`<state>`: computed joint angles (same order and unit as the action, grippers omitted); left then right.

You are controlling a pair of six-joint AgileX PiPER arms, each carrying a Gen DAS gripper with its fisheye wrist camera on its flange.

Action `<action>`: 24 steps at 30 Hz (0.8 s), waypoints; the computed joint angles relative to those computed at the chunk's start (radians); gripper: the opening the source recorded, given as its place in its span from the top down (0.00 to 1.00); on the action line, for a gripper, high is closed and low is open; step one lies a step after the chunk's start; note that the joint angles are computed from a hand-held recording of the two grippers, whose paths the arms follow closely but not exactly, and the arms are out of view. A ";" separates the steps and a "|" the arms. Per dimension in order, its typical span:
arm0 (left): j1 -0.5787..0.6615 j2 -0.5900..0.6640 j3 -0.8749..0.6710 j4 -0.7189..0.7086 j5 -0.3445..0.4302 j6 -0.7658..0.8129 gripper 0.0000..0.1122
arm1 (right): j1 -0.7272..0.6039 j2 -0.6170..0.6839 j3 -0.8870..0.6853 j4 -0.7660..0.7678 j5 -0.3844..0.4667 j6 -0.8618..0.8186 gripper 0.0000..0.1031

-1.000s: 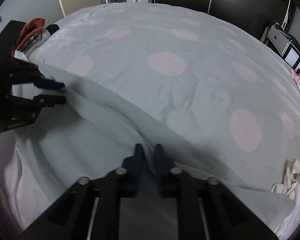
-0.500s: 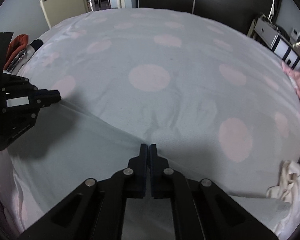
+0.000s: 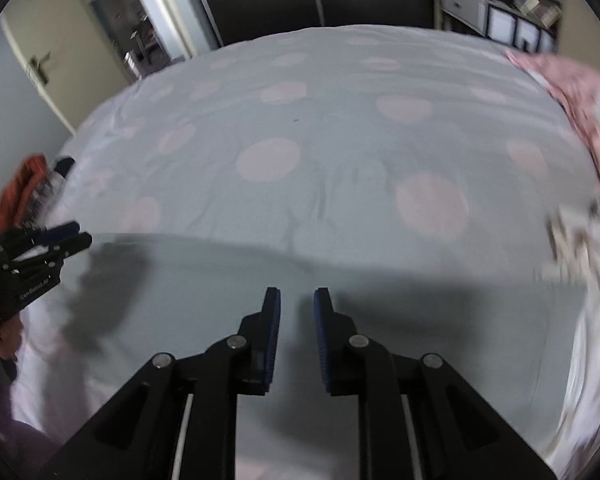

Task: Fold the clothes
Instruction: 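Release the shirt with both grippers and grasp a shirt corner with the left gripper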

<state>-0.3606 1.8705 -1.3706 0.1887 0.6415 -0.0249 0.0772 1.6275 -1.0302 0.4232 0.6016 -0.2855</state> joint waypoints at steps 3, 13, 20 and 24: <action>0.041 -0.103 0.099 0.048 0.010 -0.011 0.75 | -0.025 -0.139 0.151 0.083 -0.013 -0.021 0.83; 0.495 -0.296 0.238 0.003 0.044 0.098 0.75 | -0.040 -0.344 0.484 0.301 -0.126 -0.131 0.83; 0.851 -0.157 0.127 -0.291 0.106 0.278 0.52 | 0.047 -0.266 0.509 0.445 -0.290 -0.241 0.77; 0.961 -0.042 0.071 -0.467 0.133 0.321 0.52 | 0.079 -0.233 0.509 0.478 -0.361 -0.256 0.77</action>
<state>0.6006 1.8284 -1.2996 -0.2779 0.7743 0.2960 0.1558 1.3945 -0.5215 0.9016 0.2403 -0.5417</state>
